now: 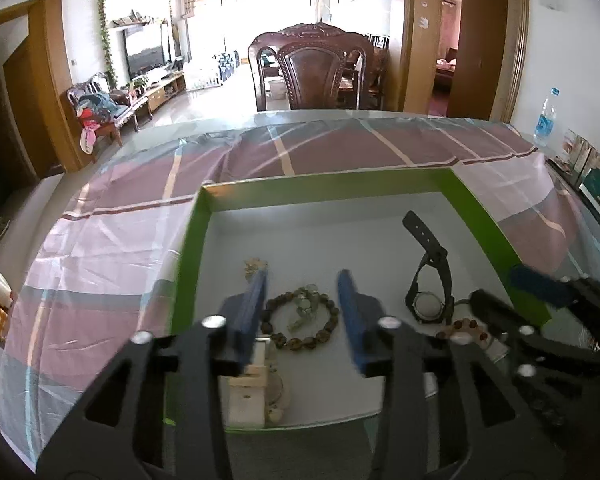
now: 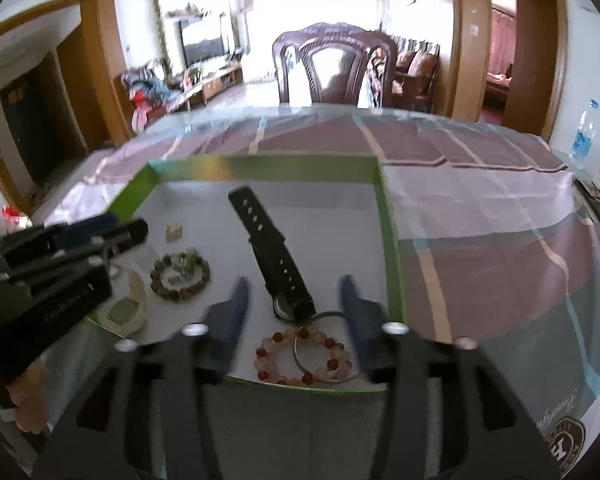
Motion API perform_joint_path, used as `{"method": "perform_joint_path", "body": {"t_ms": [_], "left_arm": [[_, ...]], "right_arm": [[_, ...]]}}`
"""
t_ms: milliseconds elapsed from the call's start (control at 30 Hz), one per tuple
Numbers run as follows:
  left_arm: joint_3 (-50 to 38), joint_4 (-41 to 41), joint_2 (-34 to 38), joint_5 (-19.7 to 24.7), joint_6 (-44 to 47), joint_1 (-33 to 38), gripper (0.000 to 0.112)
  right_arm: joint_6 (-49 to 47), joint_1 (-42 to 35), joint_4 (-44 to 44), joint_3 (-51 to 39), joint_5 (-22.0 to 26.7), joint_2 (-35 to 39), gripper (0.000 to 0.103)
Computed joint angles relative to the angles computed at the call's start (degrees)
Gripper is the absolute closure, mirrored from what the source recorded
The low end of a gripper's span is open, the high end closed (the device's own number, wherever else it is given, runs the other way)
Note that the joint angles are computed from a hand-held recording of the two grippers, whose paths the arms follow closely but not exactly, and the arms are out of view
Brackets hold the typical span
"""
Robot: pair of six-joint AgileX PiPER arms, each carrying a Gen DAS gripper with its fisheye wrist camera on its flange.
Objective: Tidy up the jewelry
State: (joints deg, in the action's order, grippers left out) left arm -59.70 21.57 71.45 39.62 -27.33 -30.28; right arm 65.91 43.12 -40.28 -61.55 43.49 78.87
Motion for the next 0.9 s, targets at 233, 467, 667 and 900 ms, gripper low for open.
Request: {"method": "perform_joint_path", "body": {"t_ms": [233,467,667,900], "left_arm": [[2.21,4.58,-8.44,4.58,-2.53,-3.43,0.046],[11.48,28.6,-20.58,12.97,-25.32,-21.67,0.015],[14.98,34.64,-19.74,19.71,-34.44,-28.81,0.014],[15.23,25.33,-20.45,12.47,-27.16,-20.46,0.014]], "right_arm": [[5.13,7.39,-5.57,2.39,5.58,-7.0,0.015],[19.97,19.68,-19.63,8.41,15.61,-9.25,0.003],[26.07,18.15,-20.52,11.69,12.0,-7.89,0.003],[27.2,20.15,-21.45,12.14,14.38,-8.29,0.003]]}}
